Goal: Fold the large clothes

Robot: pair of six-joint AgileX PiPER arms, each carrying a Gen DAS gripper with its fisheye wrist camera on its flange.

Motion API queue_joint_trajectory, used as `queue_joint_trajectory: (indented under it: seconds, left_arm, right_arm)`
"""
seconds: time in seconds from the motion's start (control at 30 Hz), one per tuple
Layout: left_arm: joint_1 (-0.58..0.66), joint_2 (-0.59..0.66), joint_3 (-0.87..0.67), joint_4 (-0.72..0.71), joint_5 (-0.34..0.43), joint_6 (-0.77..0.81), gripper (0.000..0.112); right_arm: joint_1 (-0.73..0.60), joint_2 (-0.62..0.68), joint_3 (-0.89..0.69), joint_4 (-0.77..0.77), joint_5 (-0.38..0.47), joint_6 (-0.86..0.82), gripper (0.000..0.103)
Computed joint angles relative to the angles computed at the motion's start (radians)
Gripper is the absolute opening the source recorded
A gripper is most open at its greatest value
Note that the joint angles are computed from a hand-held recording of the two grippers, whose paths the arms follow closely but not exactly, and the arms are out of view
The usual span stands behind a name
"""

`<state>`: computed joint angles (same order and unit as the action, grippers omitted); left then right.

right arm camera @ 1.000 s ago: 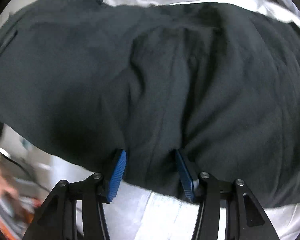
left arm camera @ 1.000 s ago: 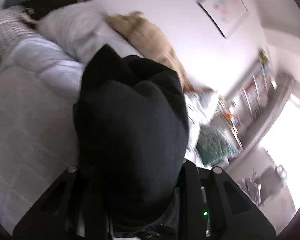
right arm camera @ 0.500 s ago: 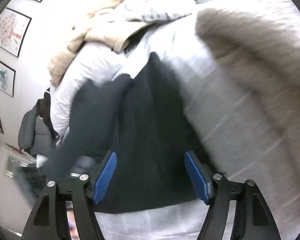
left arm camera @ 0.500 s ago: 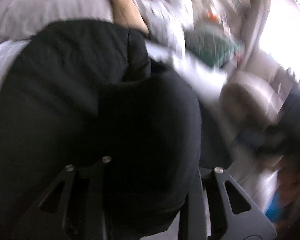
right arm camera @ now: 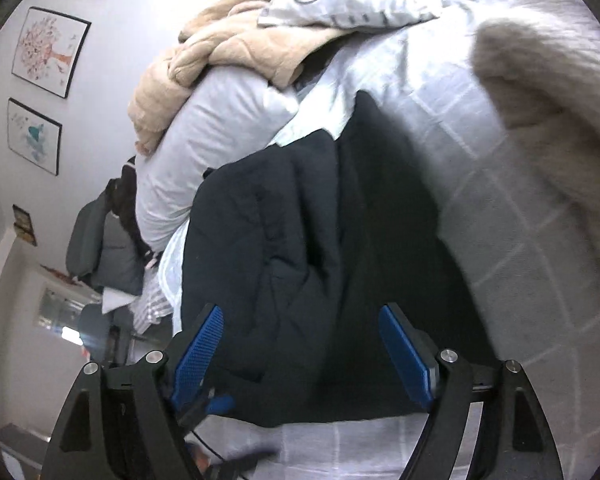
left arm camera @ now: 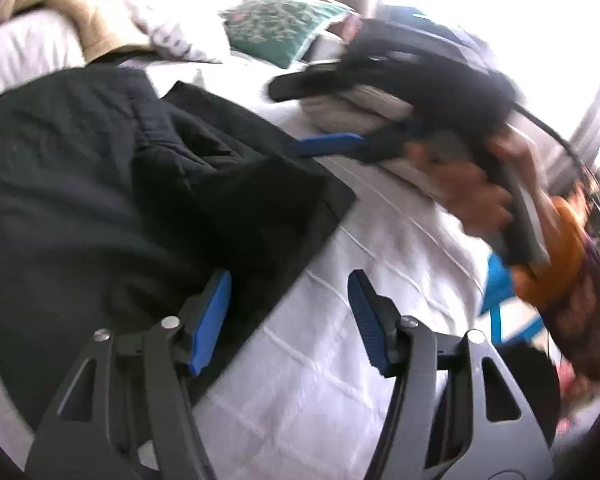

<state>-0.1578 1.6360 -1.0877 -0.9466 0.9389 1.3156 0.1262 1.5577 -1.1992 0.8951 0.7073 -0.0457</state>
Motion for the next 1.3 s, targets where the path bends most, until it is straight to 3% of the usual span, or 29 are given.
queue_joint_trajectory:
  seconds: [0.13,0.23,0.37,0.53,0.63,0.67,0.7,0.73,0.8,0.97,1.13,1.3]
  left_arm:
    - [0.086,-0.073,0.009,0.006,0.076,0.037,0.062]
    - [0.178,-0.049,-0.044,-0.046,0.106,0.041,0.062]
    - [0.271,0.009,-0.084,-0.108,0.018,-0.043,0.063]
    - [0.263,0.082,-0.103,-0.037,-0.174,-0.184,0.064]
    - [0.258,0.098,-0.091,-0.073,-0.198,-0.193,0.075]
    - [0.250,0.102,-0.096,-0.074,-0.204,-0.208,0.075]
    - [0.257,0.094,-0.091,-0.073,-0.200,-0.216,0.075]
    - [0.255,0.087,-0.085,-0.070,-0.208,-0.234,0.075]
    - [0.247,0.075,-0.082,-0.058,-0.227,-0.267,0.075]
    - [0.182,0.023,-0.095,-0.003,-0.316,-0.276,0.075]
    - [0.112,0.009,-0.146,0.010,-0.326,-0.320,0.075]
    - [0.007,0.087,-0.208,0.112,-0.342,-0.431,0.075]
  right_arm:
    - [0.021,0.047,-0.030,0.032,0.021,-0.004,0.083]
    - [0.051,0.094,-0.083,0.012,0.037,0.035,0.083]
    - [0.086,0.127,-0.109,0.013,0.033,0.053,0.084]
    - [0.134,0.190,-0.191,-0.131,0.065,0.202,0.086]
    - [0.168,0.230,-0.249,-0.214,0.080,0.274,0.086]
    - [0.183,0.240,-0.269,-0.252,0.082,0.304,0.084]
    - [0.202,0.248,-0.290,-0.298,0.077,0.329,0.068]
    - [0.224,0.257,-0.322,-0.362,0.085,0.354,0.039]
    - [0.257,0.243,-0.344,-0.461,0.078,0.398,0.032]
    - [0.265,0.134,-0.351,-0.568,0.078,0.400,0.027]
    - [0.171,-0.020,-0.266,-0.583,0.059,0.364,0.026]
    - [0.042,-0.043,-0.107,-0.511,0.047,0.306,0.028]
